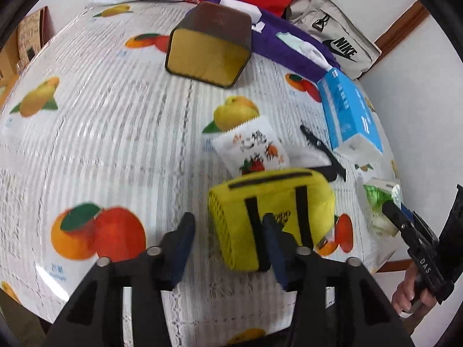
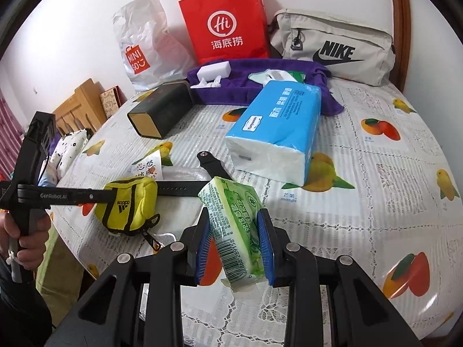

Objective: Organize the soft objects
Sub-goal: 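Grasp the green packet with the right tool while the left tool grasps the yellow pouch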

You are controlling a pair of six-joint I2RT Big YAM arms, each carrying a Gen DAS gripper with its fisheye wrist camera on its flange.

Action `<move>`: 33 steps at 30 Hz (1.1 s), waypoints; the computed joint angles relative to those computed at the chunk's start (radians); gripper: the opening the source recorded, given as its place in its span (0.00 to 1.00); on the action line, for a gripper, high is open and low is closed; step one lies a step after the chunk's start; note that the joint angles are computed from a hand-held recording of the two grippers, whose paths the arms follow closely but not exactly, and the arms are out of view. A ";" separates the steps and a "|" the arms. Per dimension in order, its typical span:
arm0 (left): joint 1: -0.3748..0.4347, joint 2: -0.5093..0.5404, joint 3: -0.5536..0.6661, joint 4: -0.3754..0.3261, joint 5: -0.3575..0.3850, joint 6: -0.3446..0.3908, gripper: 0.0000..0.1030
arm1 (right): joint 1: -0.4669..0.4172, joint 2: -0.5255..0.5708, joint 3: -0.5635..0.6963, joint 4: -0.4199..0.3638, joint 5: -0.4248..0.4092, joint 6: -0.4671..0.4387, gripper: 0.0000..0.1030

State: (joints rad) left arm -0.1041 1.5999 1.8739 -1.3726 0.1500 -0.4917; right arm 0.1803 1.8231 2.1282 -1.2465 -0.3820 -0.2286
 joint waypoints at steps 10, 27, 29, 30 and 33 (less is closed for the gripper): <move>-0.015 -0.033 -0.064 0.085 0.019 -0.017 0.44 | 0.005 0.003 -0.002 -0.005 0.002 -0.003 0.30; 0.031 -0.094 -0.136 0.231 0.063 -0.037 0.13 | 0.012 -0.005 -0.038 0.015 0.051 -0.004 0.29; 0.036 -0.097 -0.132 0.239 0.060 -0.040 0.12 | 0.011 -0.004 -0.033 0.013 0.055 -0.002 0.29; 0.037 -0.098 -0.129 0.241 0.057 -0.036 0.12 | 0.010 -0.004 -0.030 0.013 0.056 0.000 0.29; 0.038 -0.093 -0.109 0.237 0.059 -0.023 0.11 | 0.011 0.000 -0.015 0.004 0.062 0.001 0.29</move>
State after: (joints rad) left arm -0.0661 1.5065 1.7648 -1.1355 0.2090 -0.5143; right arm 0.1909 1.8235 2.1136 -1.2421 -0.3197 -0.2274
